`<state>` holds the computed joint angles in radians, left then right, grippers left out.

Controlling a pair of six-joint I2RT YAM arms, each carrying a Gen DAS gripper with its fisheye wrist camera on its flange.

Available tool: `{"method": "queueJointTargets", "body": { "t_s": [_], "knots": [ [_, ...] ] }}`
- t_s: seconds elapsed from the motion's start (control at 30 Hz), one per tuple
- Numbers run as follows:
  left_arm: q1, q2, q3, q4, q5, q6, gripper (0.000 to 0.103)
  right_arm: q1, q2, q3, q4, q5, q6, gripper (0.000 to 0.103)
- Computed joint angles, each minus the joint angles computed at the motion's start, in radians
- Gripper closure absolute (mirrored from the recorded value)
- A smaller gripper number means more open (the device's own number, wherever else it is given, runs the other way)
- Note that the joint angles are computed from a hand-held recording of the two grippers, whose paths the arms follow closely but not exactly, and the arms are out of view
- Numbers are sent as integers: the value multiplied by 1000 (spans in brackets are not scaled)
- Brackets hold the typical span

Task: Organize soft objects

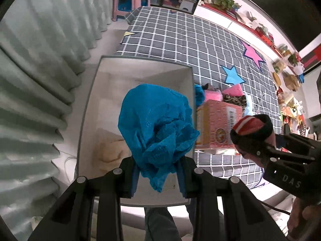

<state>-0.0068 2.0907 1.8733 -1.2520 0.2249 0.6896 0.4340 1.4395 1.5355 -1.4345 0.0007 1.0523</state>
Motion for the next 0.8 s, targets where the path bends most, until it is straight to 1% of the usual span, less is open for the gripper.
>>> {"method": "queueJointTargets", "body": {
  "t_s": [0.3, 0.53, 0.8],
  "knots": [
    [54, 72, 103, -34, -16, -20, 68, 15, 142, 129, 23, -20, -83, 57],
    [85, 107, 149, -51, -21, -39, 68, 44, 217, 177, 41, -42, -115, 57],
    [109, 158, 217, -70, -35, -62, 68, 52, 292, 253, 34, -51, -166, 57]
  ]
}}
